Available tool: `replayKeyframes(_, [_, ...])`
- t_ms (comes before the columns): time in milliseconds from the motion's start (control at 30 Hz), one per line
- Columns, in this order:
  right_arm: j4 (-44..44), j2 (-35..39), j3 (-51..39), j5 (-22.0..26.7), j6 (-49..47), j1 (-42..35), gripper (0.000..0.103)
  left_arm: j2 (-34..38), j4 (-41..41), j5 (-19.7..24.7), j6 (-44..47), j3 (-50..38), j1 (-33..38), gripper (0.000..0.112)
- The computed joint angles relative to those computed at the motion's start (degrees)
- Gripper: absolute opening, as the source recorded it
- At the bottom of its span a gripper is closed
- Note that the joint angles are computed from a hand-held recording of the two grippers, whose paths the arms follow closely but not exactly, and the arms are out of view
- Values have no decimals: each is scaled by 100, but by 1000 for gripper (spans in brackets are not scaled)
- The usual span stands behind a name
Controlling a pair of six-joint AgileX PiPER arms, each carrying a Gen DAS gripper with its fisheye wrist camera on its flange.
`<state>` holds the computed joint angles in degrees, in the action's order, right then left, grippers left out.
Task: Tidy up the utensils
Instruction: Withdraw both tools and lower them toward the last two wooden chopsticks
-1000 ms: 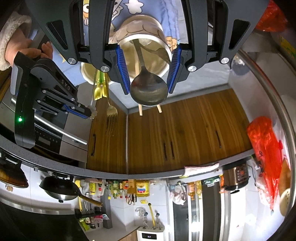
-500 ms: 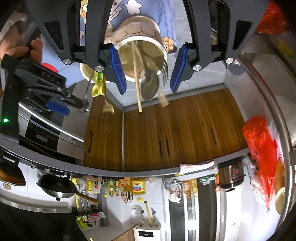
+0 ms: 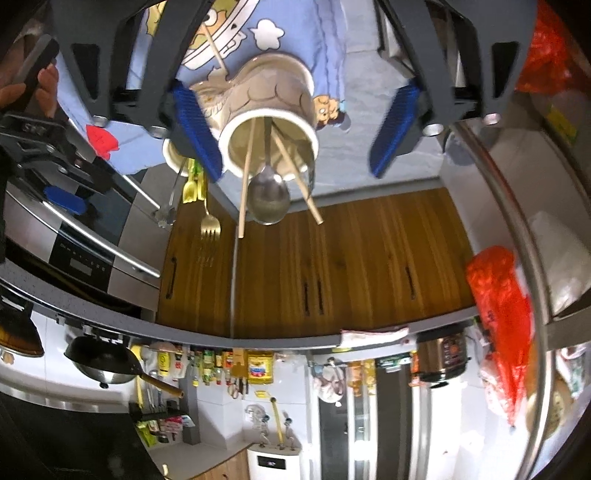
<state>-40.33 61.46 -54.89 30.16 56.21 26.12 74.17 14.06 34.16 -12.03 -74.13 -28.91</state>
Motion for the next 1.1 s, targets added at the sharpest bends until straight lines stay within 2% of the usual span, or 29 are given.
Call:
replayKeyframes(67, [-33, -153, 105, 225, 86, 124, 98, -163, 116, 84, -164, 147, -65, 85])
replayKeyframes(133, [131, -275, 197, 431, -37, 191, 98, -311, 179, 123, -293, 293, -95, 91])
replayKeyframes(333, [280, -553, 537, 1050, -94, 496, 98, -761, 350, 204, -584, 881, -284, 92])
replayKeyframes(433, [579, -667, 741, 1180, -219, 501, 98, -895, 372, 218, -700, 1177, -381, 92])
replayKeyframes(633, [610, -765, 1223, 1502, 75, 1036, 98, -1011, 278, 39, -1007, 2024, -607, 92])
replayKeyframes(1033, [464, -495, 1724, 1533, 886, 2166, 97, -965, 271, -743, -1419, 3224, -720, 92])
replayKeyframes(1100, [463, -371, 1758, 1467, 924, 2279, 89, -954, 255, -840, -1399, 3328, -686, 92])
